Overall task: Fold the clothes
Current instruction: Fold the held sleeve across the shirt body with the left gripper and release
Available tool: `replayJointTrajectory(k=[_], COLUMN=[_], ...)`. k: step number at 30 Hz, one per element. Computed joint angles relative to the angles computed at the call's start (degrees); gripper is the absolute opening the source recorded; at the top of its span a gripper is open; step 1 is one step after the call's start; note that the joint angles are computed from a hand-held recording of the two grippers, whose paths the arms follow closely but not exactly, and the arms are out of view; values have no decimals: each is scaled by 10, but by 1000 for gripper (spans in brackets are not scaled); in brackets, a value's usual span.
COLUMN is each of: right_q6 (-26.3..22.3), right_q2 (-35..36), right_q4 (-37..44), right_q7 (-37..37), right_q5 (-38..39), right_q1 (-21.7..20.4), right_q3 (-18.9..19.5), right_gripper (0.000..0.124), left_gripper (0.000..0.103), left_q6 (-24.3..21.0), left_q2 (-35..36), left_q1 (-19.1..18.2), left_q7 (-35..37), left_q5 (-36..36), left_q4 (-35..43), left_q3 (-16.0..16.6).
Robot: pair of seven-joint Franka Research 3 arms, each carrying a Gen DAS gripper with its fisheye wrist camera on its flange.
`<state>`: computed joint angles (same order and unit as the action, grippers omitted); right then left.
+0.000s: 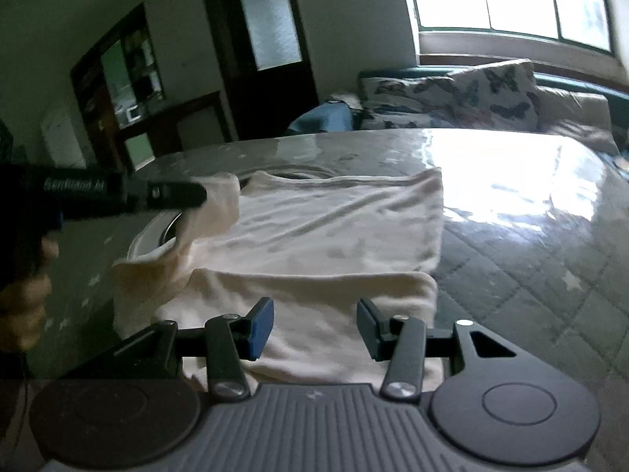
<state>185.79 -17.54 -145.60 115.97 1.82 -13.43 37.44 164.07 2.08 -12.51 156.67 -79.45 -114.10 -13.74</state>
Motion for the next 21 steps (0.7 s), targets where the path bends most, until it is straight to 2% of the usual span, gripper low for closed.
replayJointTrajectory(k=[3, 11, 13, 14, 18, 21], right_q6=[-1, -12, -20, -22, -34, -38], right_q2=[4, 14, 20, 25, 45, 57], right_q4=[0, 20, 30, 35, 55, 65], right_q7=[7, 37, 47, 52, 72, 87], right_q5=[7, -23, -39, -48, -86, -106], right_q1=[4, -50, -60, -62, -72, -62], right_q3=[-8, 36, 45, 45, 52, 41], right_gripper=[47, 48, 48, 48, 49, 49], left_gripper=[6, 10, 15, 21, 33, 46], left_q6=[-20, -40, -48, -47, -36, -34], left_q2=[-5, 24, 26, 23, 7, -5], left_q1=[-1, 2, 5, 7, 8, 7], left_q7=[13, -27, -39, -37, -3, 20], left_q5=[-12, 83, 103, 105, 93, 85], left_q4=[-8, 1, -1, -7, -25, -37], left_q3=[-1, -8, -10, -12, -12, -7])
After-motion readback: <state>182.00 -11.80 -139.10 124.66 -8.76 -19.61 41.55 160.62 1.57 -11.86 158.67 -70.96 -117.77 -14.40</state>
